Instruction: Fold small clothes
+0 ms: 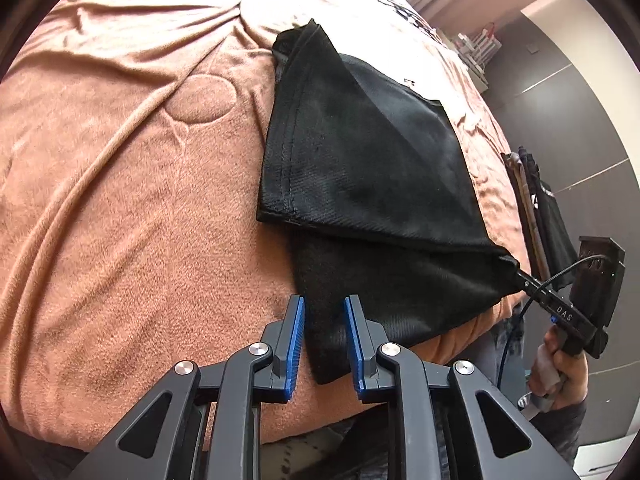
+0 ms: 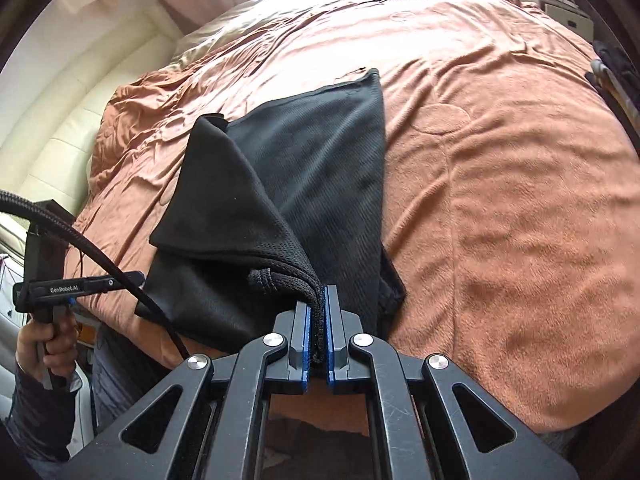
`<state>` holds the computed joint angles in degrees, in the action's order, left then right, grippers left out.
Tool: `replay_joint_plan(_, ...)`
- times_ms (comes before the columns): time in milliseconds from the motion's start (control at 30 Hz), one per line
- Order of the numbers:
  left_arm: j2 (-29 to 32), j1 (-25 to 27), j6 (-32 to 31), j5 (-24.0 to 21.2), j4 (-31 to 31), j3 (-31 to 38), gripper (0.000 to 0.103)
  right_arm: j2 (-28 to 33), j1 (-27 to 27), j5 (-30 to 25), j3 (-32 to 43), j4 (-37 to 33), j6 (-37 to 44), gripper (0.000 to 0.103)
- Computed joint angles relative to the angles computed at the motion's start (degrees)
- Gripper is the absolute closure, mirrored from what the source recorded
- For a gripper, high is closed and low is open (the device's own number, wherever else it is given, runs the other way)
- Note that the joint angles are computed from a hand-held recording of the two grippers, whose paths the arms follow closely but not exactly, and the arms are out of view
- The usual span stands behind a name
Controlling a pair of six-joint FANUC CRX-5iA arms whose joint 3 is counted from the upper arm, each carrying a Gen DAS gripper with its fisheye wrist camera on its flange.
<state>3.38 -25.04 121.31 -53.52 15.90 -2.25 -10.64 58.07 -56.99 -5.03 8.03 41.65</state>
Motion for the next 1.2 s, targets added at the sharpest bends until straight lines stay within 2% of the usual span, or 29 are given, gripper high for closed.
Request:
replay_joint_plan(300,1.7,-0.6,1.2,-0.9,-1.3,1.0,0.081,0.0,1.7,-1.3,-1.3,2.6,-2.8,0.101)
replay_joint_plan(567,0.6,-0.1,-0.1,0.9,0.2,0.0,0.081,1.7,2.4,-7.1,3.4,1.9,0.8,0.098)
replay_joint_plan(667,-0.7,0.3,-1.1,2.3,0.7,-1.2,0.081,1.6,3.0,-9.0,4.6,4.7,0.5,0.086)
replay_joint_plan(733,-1.4,0.7,-1.8,3.3,1.6,-2.3,0.081,1.4,3.9,-9.8,5.0,7.6,-0.5,0.071)
replay_joint_plan(900,-2.9,1.8,-3.4,4.6,3.5,-4.9,0.081,3.3,6.1,-12.6,8.2,10.1,1.2,0.068)
replay_joint_plan(1133,-5.1,3.2,-4.9,7.2,6.4,-8.9,0.081,10.5,9.5,-16.4,15.0,11.9,8.5,0.068)
replay_joint_plan(1167,-5.6,3.5,-5.1,7.6,7.0,-9.7,0.081,11.6,10.0,-16.6,16.0,11.9,9.7,0.067)
replay_joint_plan(1200,-5.7,3.5,-5.0,7.7,7.1,-9.8,0.081,12.5,10.3,-16.7,16.9,11.9,10.8,0.061)
